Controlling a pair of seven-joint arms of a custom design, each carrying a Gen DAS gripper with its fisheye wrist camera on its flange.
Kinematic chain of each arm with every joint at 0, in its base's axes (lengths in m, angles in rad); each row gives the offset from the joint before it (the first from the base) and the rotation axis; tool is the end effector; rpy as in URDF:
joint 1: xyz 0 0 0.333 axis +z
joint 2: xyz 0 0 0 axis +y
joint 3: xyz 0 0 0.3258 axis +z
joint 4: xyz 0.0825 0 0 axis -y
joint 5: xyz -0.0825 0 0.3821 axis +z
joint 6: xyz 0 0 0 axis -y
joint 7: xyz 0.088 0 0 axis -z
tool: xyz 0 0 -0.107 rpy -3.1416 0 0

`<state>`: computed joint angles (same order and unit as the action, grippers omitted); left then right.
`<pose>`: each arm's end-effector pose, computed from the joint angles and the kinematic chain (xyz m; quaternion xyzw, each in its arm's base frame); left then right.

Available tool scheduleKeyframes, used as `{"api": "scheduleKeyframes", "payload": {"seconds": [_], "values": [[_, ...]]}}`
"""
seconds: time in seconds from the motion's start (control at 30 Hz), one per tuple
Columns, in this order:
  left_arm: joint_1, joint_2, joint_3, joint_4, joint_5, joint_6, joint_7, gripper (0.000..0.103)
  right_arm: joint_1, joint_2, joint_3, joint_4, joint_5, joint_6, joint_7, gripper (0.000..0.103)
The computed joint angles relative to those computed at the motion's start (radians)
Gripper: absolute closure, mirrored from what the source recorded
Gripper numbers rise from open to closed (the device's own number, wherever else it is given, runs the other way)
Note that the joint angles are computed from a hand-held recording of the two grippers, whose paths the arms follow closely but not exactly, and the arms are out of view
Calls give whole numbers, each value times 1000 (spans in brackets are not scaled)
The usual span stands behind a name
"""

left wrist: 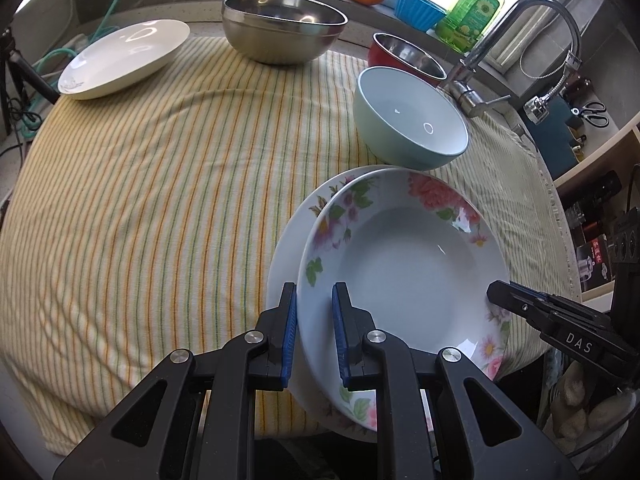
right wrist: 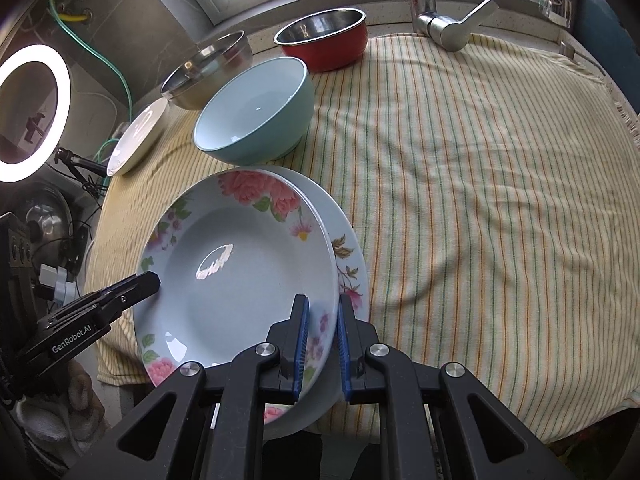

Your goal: Organize plates and bowls

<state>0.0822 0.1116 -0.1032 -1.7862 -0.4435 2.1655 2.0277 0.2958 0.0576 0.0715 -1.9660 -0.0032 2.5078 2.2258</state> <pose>0.6205 -0.0273 0.5272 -0.5862 0.7736 -0.2406 0.0007 0.5682 0.2178 0.5069 -0.5814 0.7775 -0.0642 0.2311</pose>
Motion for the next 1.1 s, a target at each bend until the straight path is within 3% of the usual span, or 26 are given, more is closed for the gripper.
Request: {"api": "scheduleKeyframes", "payload": {"seconds": [1.1], "values": [[-5,-9,0,-11,12,22,13,88,16,25,-2,53,-98,-76,55,87]]}}
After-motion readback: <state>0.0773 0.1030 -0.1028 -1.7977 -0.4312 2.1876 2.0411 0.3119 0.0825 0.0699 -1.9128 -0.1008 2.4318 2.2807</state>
